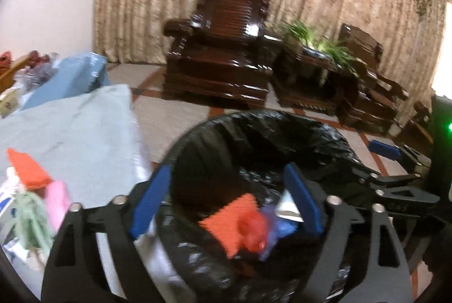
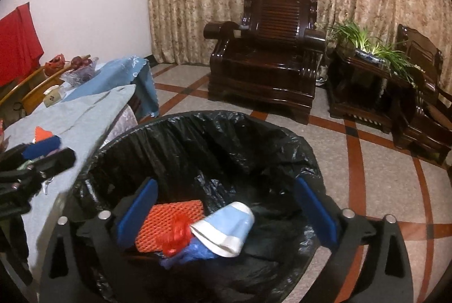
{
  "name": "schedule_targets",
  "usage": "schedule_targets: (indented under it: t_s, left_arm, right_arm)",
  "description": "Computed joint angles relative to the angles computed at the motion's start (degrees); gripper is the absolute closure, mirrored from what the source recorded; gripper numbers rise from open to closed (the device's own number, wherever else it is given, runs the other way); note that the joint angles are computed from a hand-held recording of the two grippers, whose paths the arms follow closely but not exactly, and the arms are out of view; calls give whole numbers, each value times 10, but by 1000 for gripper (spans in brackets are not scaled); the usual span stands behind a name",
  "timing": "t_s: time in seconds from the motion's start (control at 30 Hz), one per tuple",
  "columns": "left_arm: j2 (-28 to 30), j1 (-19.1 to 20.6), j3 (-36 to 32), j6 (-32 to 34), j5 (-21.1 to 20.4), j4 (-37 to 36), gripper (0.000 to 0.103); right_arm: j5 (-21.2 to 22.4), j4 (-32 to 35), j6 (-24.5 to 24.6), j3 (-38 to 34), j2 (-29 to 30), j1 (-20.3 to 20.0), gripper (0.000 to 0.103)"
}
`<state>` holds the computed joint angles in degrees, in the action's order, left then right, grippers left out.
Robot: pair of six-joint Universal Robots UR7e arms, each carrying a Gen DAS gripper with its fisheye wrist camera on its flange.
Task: Collect trash
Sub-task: 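Move both tools over the bin and release the bag and cup, then grasp the white tissue box with the left tool while the right tool grasps the pink mask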
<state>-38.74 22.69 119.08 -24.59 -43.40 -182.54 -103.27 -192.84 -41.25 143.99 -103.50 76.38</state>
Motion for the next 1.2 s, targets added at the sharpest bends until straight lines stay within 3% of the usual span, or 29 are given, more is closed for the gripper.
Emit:
schedule_targets:
  t_s: [0.17,0.47,0.67,0.9,1.1,1.2]
  left_arm:
    - [-52,-19,47,-44,55,20,10]
    - [-184,-61,145,-217,139,178,10]
    - [-302,-86,195,-396,188,405,10]
    - [-410,-99,209,-588,207,688,10]
    - [-448,-86,207,-667,216,808,10]
    - [-465,-74,211,-684,222,837,10]
  right_arm:
    - [0,5,13,7,-1,31,6]
    - [-21,-16,35,13,58,133,6]
    - [-36,-41,51,12,121,191,6]
    - [-45,-77,61,-3,212,244,6]
    - [-57,-115,69,-29,300,271,7]
    - [-65,-119,73,-44,335,276,13]
